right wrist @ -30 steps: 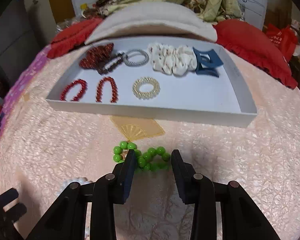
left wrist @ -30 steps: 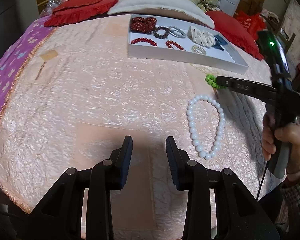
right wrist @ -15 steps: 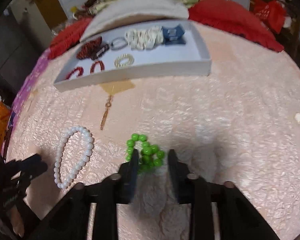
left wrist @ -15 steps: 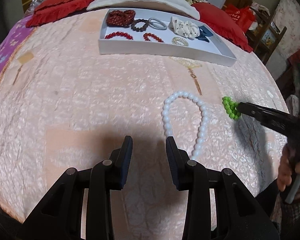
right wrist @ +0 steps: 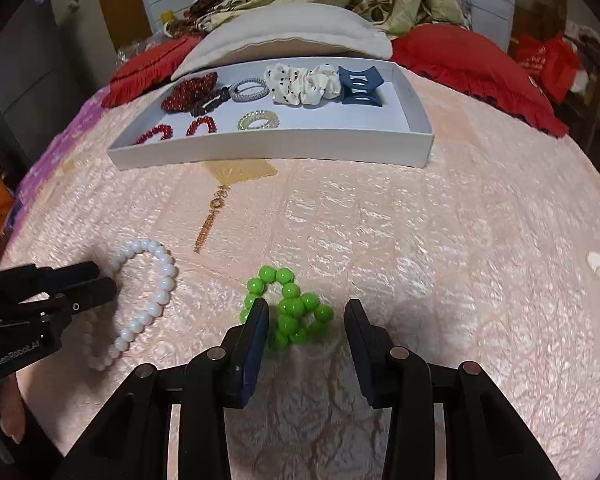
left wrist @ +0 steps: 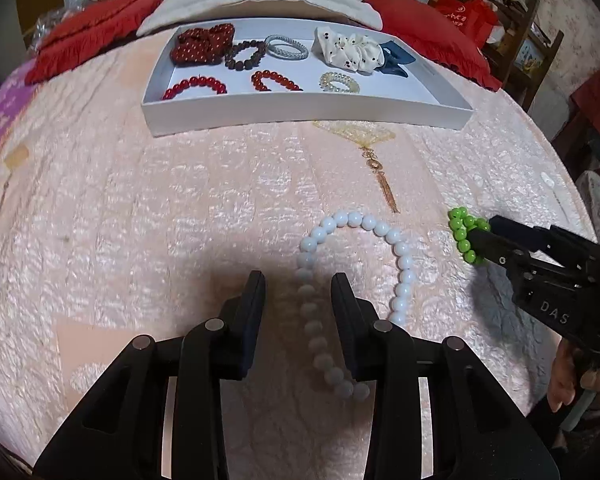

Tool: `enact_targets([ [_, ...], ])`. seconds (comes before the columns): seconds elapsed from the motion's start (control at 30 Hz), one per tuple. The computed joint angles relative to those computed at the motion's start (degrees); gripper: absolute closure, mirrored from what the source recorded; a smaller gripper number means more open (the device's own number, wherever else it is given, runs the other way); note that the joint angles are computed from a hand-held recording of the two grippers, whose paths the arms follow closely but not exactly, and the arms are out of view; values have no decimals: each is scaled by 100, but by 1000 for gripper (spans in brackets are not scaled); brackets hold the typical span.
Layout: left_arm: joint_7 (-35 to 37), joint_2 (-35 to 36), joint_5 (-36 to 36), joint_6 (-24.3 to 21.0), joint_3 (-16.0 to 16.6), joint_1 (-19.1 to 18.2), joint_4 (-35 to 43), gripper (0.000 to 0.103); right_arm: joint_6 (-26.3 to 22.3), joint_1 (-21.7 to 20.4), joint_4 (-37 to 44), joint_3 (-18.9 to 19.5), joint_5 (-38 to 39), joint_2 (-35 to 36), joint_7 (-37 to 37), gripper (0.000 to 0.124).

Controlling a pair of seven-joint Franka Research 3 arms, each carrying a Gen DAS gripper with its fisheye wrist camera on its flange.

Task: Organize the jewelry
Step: 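Grasp the white pearl necklace with the left tool while the right tool grasps the green bead bracelet, then lift the pearl necklace with the left tool while the right tool lifts the green bracelet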

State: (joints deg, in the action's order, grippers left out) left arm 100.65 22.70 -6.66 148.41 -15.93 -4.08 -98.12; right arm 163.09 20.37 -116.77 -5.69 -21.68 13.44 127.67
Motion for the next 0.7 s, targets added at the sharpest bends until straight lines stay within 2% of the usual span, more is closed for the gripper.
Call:
enact_targets([
  [0.1, -98, 2, 263, 195, 91, -126, -58, 68, -139, 236, 170, -206, -603, 113, 351, 89],
  [0.13, -110, 3, 301, 220, 89, -131, -69, 64, -94, 231, 168, -188, -661, 119, 357, 101],
  [0.17, -138, 10, 344, 239, 91, -147, -72, 62, -28, 157, 168, -91, -545, 130, 208, 105],
  [0.27, -392, 6, 659, 215, 200, -295, -64, 61, 117, 164, 165, -63, -505, 157, 199, 109],
  [0.3, -370, 15, 616, 105, 150, -255, -9, 75, 216, 127, 120, -25, -363, 136, 170, 115],
  [0.33, -208, 41, 378, -76, 8, -118, 72, 93, 323, 78, 63, 22, -172, 93, 129, 115],
  [0.37, -7, 76, 17, -358, -157, 59, 192, 95, 421, 80, 13, 22, -62, 49, 143, 115],
  [0.4, 83, 30, -238, -406, -219, 155, 172, 95, 500, 112, -40, -12, -27, -5, 185, 115],
  [0.5, 185, -248, -472, -157, -175, 183, -111, 95, 676, 250, -189, -149, -165, -198, 432, 115],
  [0.7, 687, -926, -1237, 145, -143, 322, -693, 95, 1039, 187, -538, -53, -192, -599, 713, 115],
])
